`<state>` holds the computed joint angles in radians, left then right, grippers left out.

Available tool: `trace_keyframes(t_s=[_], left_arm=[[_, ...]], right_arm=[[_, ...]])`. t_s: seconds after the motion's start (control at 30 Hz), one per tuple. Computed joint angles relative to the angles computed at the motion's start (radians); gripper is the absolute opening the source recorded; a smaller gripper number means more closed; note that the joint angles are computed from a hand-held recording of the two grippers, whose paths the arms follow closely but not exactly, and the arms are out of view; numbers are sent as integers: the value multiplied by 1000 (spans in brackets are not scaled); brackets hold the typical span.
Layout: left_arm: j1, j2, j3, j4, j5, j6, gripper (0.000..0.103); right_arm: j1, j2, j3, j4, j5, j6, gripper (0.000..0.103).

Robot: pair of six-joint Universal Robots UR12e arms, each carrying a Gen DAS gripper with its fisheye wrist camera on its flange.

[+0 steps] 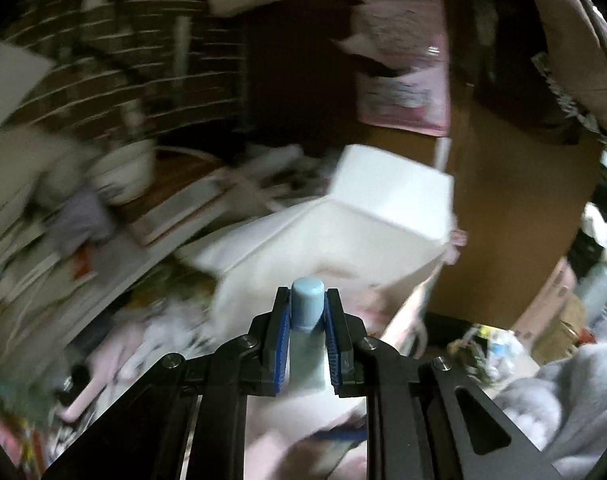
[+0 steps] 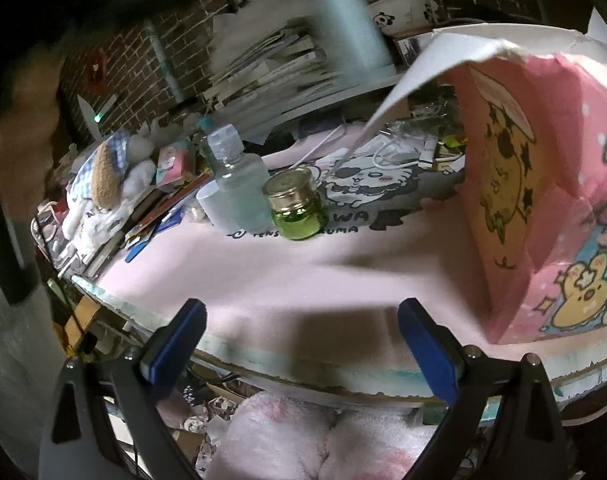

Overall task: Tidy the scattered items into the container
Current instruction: 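Carry the light-blue tube into the paper box and open the left gripper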

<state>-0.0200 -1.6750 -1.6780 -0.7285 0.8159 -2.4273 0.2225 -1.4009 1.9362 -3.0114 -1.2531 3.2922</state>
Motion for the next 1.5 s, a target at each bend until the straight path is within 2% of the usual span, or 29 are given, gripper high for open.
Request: trace_keyframes(t_s=[0.17,0.3,0.57,0.63,0.7,0.83,0.93,1.2,1.37,1.5], left_arm=[[-54,-39,93,-149,6,65,11],[-98,-86,165,-247,94,80,11],[-140,-136,199,-286,232,48,11],[-144,-139,197,-276,262,30,20],[-144,-138,192,-259,276,16,54],[-139,-130,182,-249,267,22,64],[-136,-126,180,-255,260,28,76],[-100,-84,140,-171,180,8,90],[-38,-29,64,-2,156,-72,96],[19,2,-11,144,187,-174,102]], right_arm=[[-8,-3,5,-1,9,9,96],[-10,-3,6,-2,14,12,96],[-17,-2,9,0,22,23,96],[-18,-2,9,3,24,24,96],[-18,-2,9,3,24,25,96],[-18,-2,9,3,25,26,96],[-18,-2,9,4,24,26,96],[-17,-2,10,0,17,25,96],[-12,0,2,5,5,10,96],[-5,5,-10,11,-6,-2,96]])
